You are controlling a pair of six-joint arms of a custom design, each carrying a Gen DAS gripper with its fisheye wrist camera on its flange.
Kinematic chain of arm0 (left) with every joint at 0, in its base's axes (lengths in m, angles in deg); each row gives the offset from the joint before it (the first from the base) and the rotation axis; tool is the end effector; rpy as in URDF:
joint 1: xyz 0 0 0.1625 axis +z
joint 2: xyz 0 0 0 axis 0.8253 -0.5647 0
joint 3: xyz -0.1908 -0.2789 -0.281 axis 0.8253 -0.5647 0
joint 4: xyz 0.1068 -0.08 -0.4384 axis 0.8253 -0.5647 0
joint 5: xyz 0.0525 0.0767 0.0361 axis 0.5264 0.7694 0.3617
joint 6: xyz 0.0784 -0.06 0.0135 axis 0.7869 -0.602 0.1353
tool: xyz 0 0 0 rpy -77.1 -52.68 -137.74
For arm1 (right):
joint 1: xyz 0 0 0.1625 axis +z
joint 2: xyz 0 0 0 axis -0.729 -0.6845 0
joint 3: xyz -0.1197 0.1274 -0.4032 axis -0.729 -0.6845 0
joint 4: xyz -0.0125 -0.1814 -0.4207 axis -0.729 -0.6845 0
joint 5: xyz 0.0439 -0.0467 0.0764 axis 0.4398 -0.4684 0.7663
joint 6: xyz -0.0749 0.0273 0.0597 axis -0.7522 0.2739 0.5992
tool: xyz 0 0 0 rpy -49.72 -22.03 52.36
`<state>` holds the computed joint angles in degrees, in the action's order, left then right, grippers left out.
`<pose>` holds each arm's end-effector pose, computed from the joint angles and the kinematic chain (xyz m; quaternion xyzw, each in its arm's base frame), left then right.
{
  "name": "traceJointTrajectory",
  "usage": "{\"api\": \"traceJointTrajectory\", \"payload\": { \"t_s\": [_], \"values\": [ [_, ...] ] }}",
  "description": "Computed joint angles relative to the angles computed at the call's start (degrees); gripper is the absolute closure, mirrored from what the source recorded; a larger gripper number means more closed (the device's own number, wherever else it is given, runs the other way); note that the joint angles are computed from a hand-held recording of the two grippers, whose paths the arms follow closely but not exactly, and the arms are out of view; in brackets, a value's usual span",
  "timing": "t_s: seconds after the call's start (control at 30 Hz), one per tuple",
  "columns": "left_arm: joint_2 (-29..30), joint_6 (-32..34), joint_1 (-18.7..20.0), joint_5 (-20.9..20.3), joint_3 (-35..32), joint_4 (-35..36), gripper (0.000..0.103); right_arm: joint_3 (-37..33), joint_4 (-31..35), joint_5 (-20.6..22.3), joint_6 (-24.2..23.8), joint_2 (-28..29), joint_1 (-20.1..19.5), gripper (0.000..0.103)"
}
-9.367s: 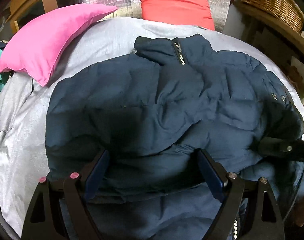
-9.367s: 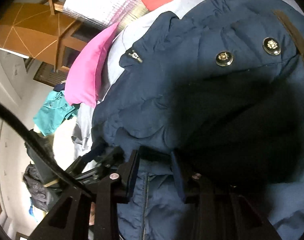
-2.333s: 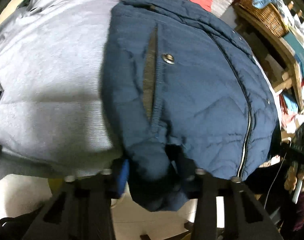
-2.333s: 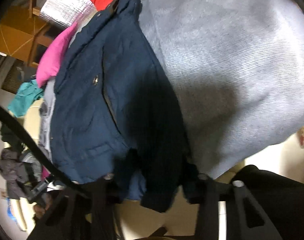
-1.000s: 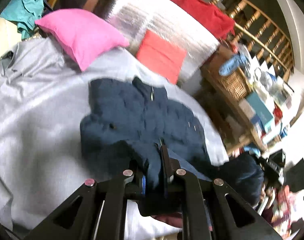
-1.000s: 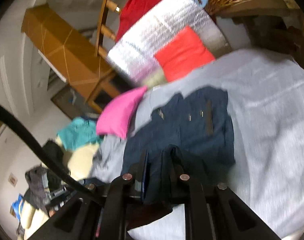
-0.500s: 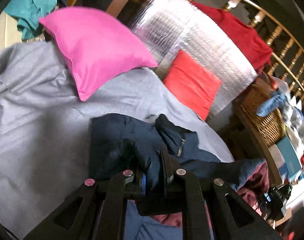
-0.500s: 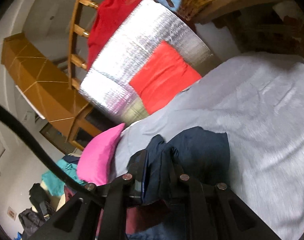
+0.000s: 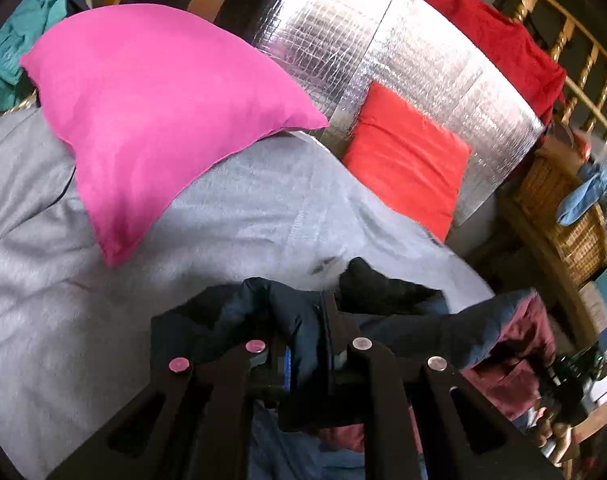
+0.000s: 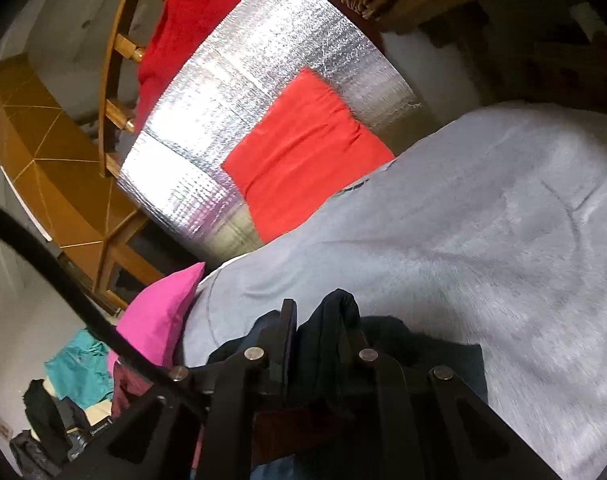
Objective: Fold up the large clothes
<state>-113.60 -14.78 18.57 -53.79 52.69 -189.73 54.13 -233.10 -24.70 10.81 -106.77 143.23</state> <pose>-0.0012 -0.6647 0.3949 0.0248 0.8870 -0.4315 0.1624 0.2084 -0.7144 0.1191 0.0374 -0.8830 0.4679 0.0023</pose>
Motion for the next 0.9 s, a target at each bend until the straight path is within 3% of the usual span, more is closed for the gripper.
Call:
{"api": "traceJointTrajectory", "payload": {
  "t_s": [0.17,0.27,0.4,0.43,0.5,0.57,0.6,0.63,0.67,0.77,0.9],
  "values": [
    [3.04,-0.59,1.65,-0.87,-2.84,1.14,0.087,-3.83,3.93,-0.02,3.95,2.48,-1.61,0.087],
    [4.26,-3.72,3.03,-2.27,-4.89,4.92,0.086,-5.17,7.26,0.94,6.57,2.69,-2.48,0.078],
    [4.59,-7.01,4.56,-6.24,-6.92,9.99,0.082,-5.62,10.58,7.14,10.13,2.27,-4.22,0.035],
    [4.34,-7.88,4.65,-7.12,-7.15,10.9,0.077,-5.16,10.12,8.3,10.38,2.01,-4.46,0.025],
    [3.18,-10.01,4.72,-9.99,-7.15,12.03,0.067,-3.82,7.35,9.3,11.26,1.28,-4.59,0.017],
    [1.16,-11.26,4.65,-14.44,-6.01,10.83,0.043,-2.51,4.57,10.27,12.42,0.48,-4.66,0.016],
    [0.24,-11.85,4.6,-16.17,-5.3,9.88,0.036,-1.57,3.57,11.7,13.23,-0.2,-4.86,0.016],
    [-1.13,-12.61,3.99,-15.94,-3.72,7.26,0.021,-1.1,3.24,12.44,13.75,-0.61,-4.9,0.016],
    [-2.37,-12.94,3.1,-14.06,-2.02,4.19,0.014,-0.23,2.67,12.79,14.52,-1.31,-4.77,0.016],
    [-6.66,-13.96,0.64,-10.28,2.68,-1.85,0.014,2.43,1.29,12.27,15.58,-3.46,-3.7,0.016],
    [-12.71,-16.22,-3.56,-3.4,6.89,3.3,0.014,6.26,1.51,10.61,15.32,-7.01,-1.06,0.016]
  ]
}}
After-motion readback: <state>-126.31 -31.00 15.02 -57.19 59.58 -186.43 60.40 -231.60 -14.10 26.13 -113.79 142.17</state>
